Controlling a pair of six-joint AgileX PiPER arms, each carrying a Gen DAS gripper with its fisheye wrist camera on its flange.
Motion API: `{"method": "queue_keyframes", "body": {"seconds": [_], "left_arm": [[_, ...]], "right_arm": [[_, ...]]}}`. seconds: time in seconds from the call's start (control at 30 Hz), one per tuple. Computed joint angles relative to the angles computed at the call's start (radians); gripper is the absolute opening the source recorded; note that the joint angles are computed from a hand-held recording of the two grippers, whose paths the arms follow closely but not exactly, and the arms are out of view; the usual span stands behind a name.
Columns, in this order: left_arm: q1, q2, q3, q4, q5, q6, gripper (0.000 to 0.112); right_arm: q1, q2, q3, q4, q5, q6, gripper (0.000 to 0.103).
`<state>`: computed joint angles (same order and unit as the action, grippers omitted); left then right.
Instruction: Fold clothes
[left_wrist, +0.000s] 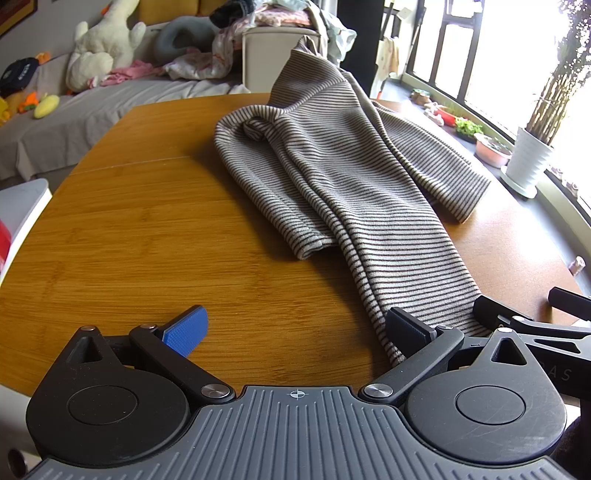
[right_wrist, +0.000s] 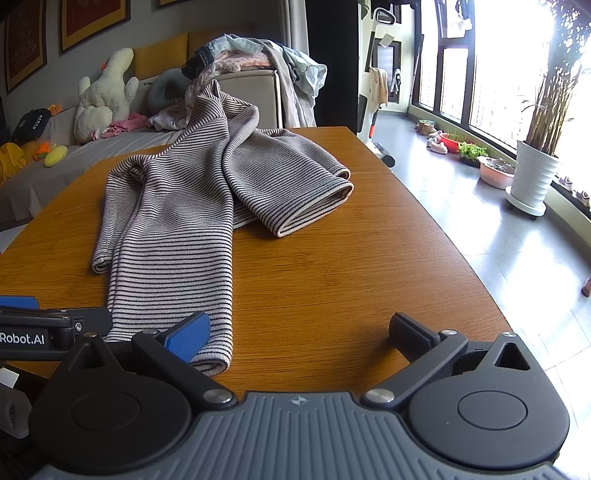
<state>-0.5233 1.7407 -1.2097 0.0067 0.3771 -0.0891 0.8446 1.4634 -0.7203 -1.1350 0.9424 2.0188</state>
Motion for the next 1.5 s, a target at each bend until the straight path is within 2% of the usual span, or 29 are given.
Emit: {"method": "queue_keyframes", "body": {"seconds": [0.87,0.97,1.1,1.17,1.3,1.37,1.5], "left_arm": [[0.006,0.005,-0.015,-0.027,0.016,0.038,0.103],[0.017,0.016,-0.037,-0.077,0.035,0.099,0.103],[0.056,0.059,-0.122,-0.244,0.106,0.268,0.103],[0.073,0.081,-0.164,-0.310,0.118,0.338,0.103],[0.100,0.116,-0.234,-0.437,0.087,0.485,0.103],[0.115,0.154,-0.301,-0.508,0.094,0.561,0.103],[0.120,0.300,-0.534,-0.520,0.143,0.559,0.103]], "right_arm": [[-0.017,-0.005,0.000,-0.001,-0.021,-0.022,0.103],[-0.049,-0.021,0.006,-0.006,-0.061,-0.042,0.103],[-0.142,-0.053,0.012,-0.020,-0.155,-0.068,0.103],[-0.199,-0.067,0.008,-0.032,-0.197,-0.089,0.103],[-0.327,-0.080,-0.033,-0.086,-0.278,-0.168,0.103],[-0.417,-0.063,-0.079,-0.098,-0.358,-0.232,0.103],[-0.557,0.056,-0.241,-0.050,-0.460,-0.378,0.103]]}}
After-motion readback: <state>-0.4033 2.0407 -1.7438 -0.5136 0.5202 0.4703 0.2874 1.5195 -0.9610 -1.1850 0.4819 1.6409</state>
